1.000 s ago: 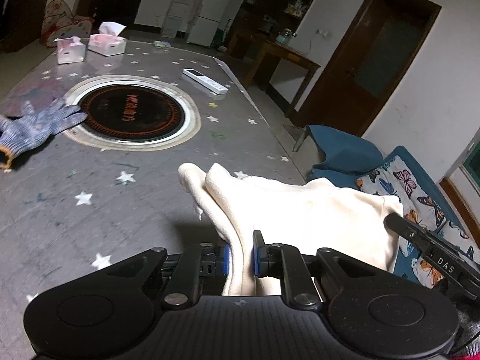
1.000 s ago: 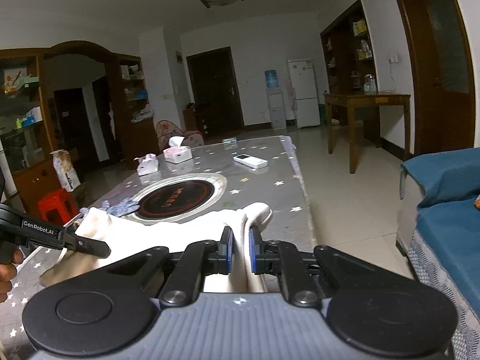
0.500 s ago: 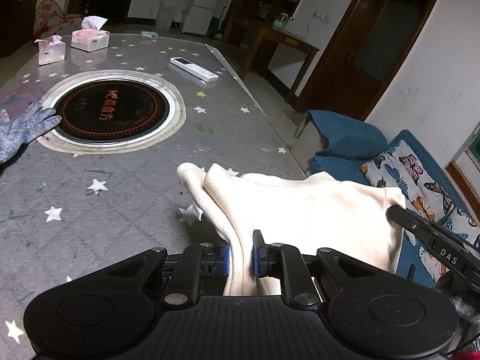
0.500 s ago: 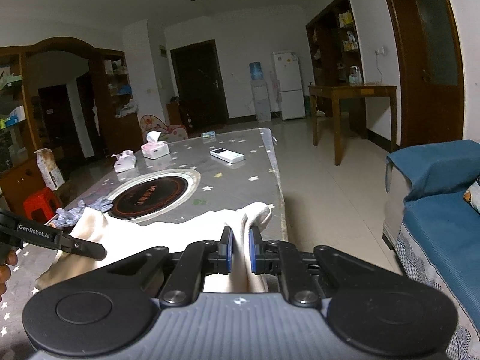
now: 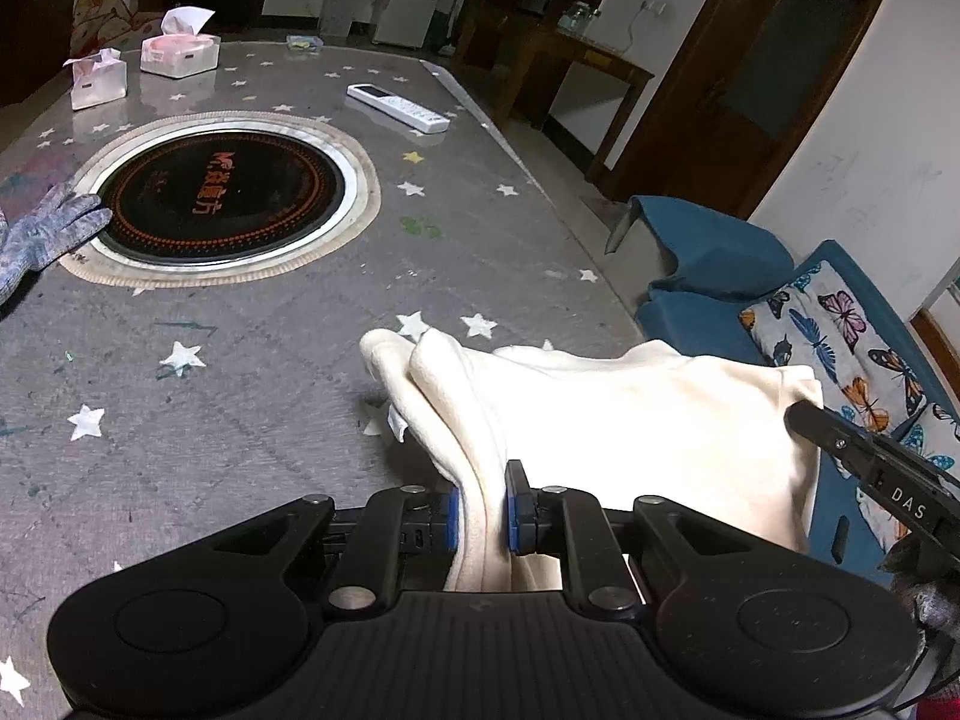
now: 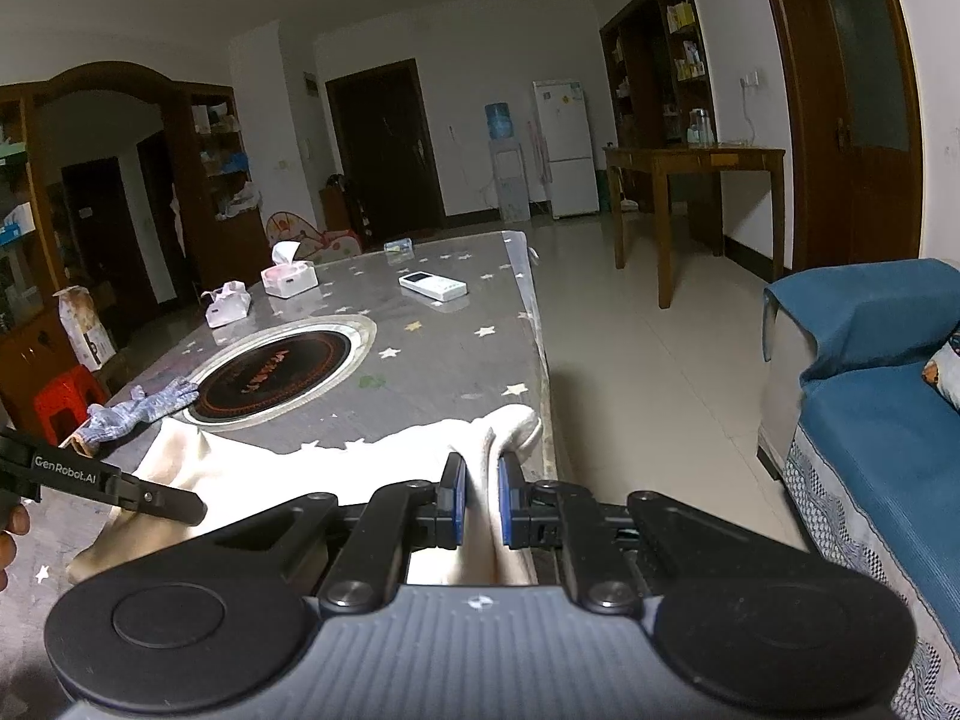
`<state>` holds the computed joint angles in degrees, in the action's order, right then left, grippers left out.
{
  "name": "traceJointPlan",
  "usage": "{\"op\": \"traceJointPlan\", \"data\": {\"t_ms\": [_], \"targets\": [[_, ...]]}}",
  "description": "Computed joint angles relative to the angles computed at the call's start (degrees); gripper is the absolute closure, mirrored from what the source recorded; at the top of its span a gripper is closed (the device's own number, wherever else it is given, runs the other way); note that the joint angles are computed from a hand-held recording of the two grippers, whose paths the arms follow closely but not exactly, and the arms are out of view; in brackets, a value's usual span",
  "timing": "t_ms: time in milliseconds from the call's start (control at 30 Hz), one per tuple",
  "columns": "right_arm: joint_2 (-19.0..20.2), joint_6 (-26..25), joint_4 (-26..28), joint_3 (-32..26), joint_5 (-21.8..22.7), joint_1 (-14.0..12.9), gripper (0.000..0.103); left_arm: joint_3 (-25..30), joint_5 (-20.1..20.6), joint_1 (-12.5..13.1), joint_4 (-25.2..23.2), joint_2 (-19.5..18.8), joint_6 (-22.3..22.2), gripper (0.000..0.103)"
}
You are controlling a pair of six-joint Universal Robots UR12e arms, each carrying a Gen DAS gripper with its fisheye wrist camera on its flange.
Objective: Fold clothes
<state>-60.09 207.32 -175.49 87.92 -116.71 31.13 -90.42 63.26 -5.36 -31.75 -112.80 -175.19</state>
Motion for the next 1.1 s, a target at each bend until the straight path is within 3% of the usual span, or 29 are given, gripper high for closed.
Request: {"op": "traceJointPlan", "data": {"t_ms": [567,867,1033,1100], "targets": [[1.4,1.6,3.3,-1.3,0.7,-1.2,0.093,0.8,1.2,0.0,-1.6,-1.2,1.0,0.087],[1.3,3.6,6.5,-1.2,0.6,-1.5,0.091,0.8,2.8,0.0,-1.9,-1.2,1.5,0.075],[1.2,3.1,7.0,-1.3,1.9,-1.4,0.090,0.5,5.4,-0.2,-0.8,-1.0,1.7,0.062],[1.2,2.4,7.1,-1.6,3.3,-1.5,0.078,0.3,5.8,0.0,-0.6,-1.0,1.3,0.062]]}}
